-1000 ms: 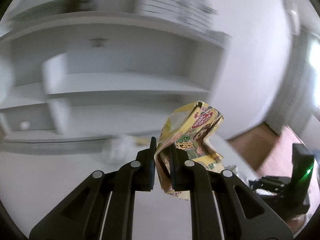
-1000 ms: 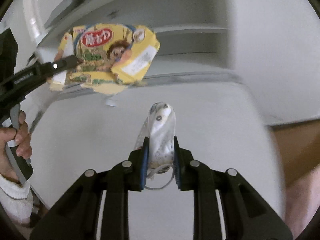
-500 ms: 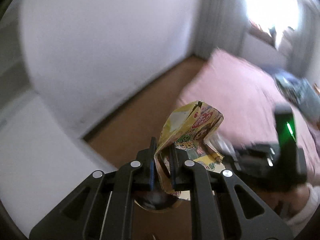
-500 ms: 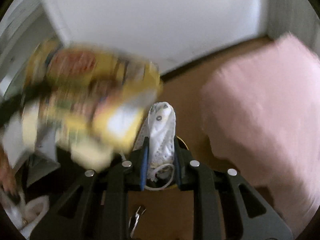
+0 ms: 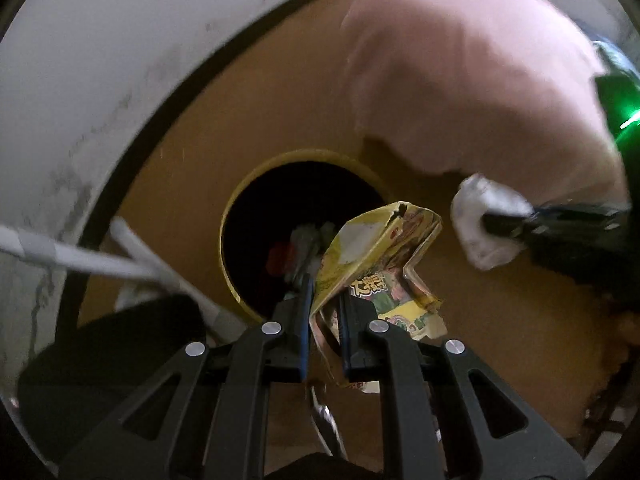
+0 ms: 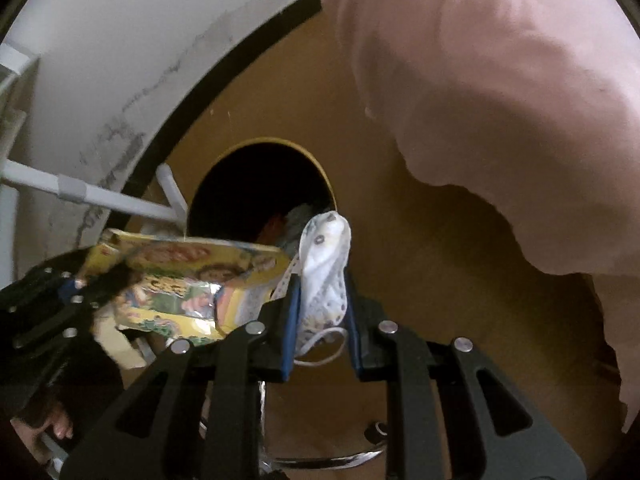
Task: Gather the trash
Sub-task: 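Carry the snack bag and white cloth over the bin and release both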
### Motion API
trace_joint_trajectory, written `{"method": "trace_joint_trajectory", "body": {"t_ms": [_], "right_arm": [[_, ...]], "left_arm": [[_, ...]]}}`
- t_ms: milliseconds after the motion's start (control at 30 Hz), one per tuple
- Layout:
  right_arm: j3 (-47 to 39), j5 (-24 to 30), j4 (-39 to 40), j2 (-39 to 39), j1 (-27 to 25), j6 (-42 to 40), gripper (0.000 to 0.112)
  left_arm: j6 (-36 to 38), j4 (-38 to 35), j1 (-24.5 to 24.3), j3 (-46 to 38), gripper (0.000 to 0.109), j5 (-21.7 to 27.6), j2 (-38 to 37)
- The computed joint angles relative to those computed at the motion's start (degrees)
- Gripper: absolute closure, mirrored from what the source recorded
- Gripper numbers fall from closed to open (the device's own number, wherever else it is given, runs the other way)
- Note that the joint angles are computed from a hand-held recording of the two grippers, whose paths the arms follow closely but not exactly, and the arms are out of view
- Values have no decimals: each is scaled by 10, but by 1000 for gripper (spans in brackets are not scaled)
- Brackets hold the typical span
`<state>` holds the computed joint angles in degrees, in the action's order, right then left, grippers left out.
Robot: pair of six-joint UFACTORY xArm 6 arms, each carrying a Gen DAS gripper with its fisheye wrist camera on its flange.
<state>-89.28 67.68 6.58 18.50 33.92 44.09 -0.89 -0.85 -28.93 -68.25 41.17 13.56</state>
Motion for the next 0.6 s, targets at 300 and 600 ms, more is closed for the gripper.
{"method": "trace_joint_trajectory", "body": {"t_ms": [300, 600], "right_arm": [[-232, 76, 38, 186, 23, -10, 91], [-470, 172, 68, 344, 15, 11, 91]], "left_arm": [[9, -48, 55, -24, 98, 14, 66], [31, -85, 85, -88, 97, 41, 133]]}}
